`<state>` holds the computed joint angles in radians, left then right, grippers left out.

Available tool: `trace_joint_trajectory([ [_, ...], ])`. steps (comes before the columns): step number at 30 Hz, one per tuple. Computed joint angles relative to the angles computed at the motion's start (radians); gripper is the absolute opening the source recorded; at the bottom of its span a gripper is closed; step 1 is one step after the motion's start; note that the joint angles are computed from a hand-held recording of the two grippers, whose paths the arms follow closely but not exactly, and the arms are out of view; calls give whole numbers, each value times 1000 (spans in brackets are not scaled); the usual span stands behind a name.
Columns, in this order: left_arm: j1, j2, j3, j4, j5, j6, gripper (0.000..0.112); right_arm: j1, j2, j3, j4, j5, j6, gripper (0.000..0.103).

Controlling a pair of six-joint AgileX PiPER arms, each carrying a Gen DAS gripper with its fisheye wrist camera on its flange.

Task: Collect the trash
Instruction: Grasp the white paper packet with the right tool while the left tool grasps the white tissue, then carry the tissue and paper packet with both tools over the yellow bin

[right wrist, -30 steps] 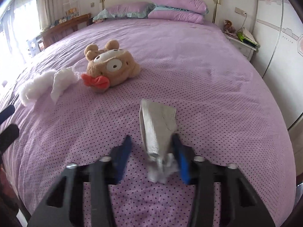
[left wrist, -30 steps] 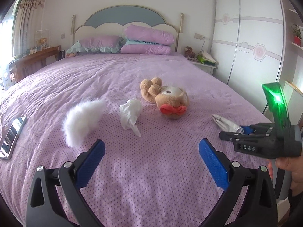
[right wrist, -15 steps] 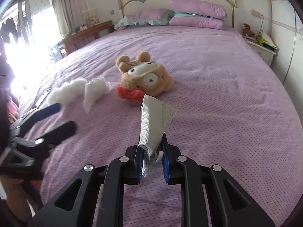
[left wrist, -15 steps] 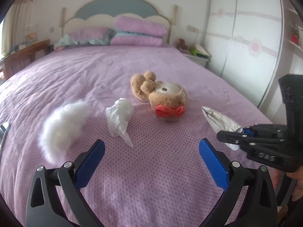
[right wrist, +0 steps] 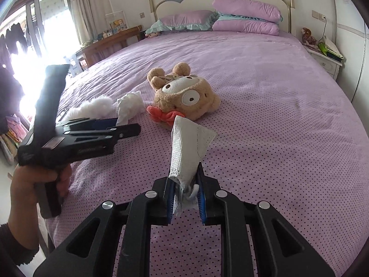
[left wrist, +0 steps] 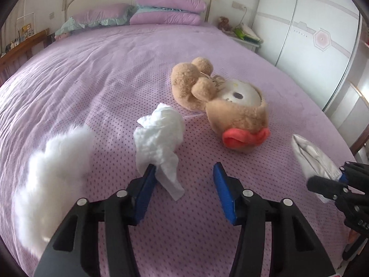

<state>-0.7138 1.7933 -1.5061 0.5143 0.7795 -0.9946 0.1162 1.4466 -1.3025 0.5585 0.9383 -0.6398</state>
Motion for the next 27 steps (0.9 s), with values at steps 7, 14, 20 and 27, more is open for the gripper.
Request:
trace_joint_trajectory([
  [7,12,-36,51,15,-34,-25,4,-16,-17,13,24,6,-22,17],
  [14,-110,-125,113,186,4,-165,4,-54,-73,46,45,28,-45,17],
  [20,-252,-187,141,231,22,-212,4,-122,-168,100,69,70,-79,17],
  [27,-416,-162,73,240,42,-176,4,-320,-336,193,159,202,-194,17],
])
